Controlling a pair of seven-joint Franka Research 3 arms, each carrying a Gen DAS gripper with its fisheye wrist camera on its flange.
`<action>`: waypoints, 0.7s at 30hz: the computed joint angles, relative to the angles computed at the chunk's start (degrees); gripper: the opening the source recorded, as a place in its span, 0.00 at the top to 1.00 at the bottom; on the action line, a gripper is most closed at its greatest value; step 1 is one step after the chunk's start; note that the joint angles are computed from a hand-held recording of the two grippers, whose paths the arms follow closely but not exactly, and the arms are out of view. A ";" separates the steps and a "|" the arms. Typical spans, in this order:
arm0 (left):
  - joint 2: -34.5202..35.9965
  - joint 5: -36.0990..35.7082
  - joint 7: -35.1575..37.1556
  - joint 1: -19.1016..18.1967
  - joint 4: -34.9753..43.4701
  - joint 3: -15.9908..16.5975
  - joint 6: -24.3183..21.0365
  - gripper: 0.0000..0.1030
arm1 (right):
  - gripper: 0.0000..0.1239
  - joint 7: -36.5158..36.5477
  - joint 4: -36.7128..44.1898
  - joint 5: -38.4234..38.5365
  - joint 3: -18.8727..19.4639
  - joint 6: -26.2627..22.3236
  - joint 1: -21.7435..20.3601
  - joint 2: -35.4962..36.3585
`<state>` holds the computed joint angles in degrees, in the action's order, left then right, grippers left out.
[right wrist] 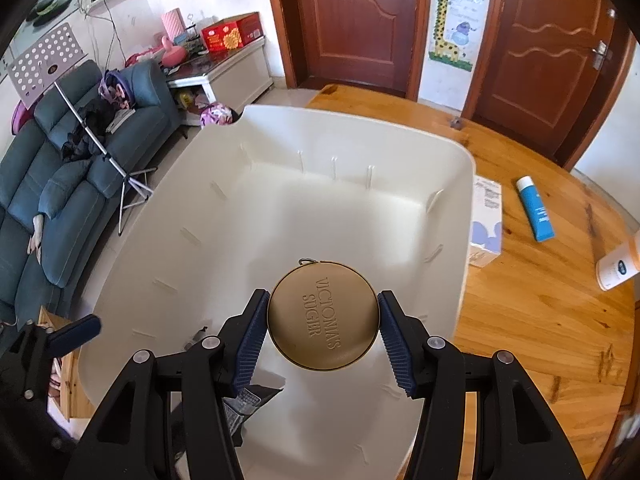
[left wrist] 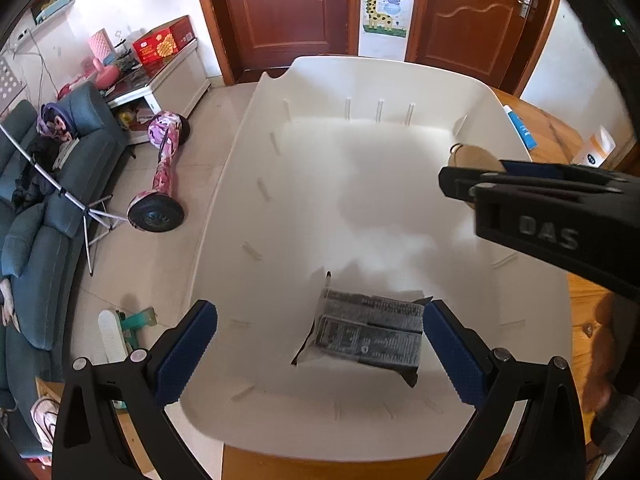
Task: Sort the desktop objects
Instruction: 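Move the right gripper holding the tin over the white tray, then lower the beige tin into the tray and open the right gripper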
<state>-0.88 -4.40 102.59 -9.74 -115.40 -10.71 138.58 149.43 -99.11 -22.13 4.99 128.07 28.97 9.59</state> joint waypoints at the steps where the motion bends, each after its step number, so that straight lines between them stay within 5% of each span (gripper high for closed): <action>1: -0.22 -0.22 0.10 0.07 -0.08 0.07 -0.04 0.00 | 0.56 -0.33 0.30 0.38 0.02 -0.21 -0.09 0.36; 21: -1.78 -1.51 1.40 -0.31 -1.53 0.42 1.06 0.00 | 0.56 -2.24 8.24 1.48 -2.36 -6.98 1.33 7.29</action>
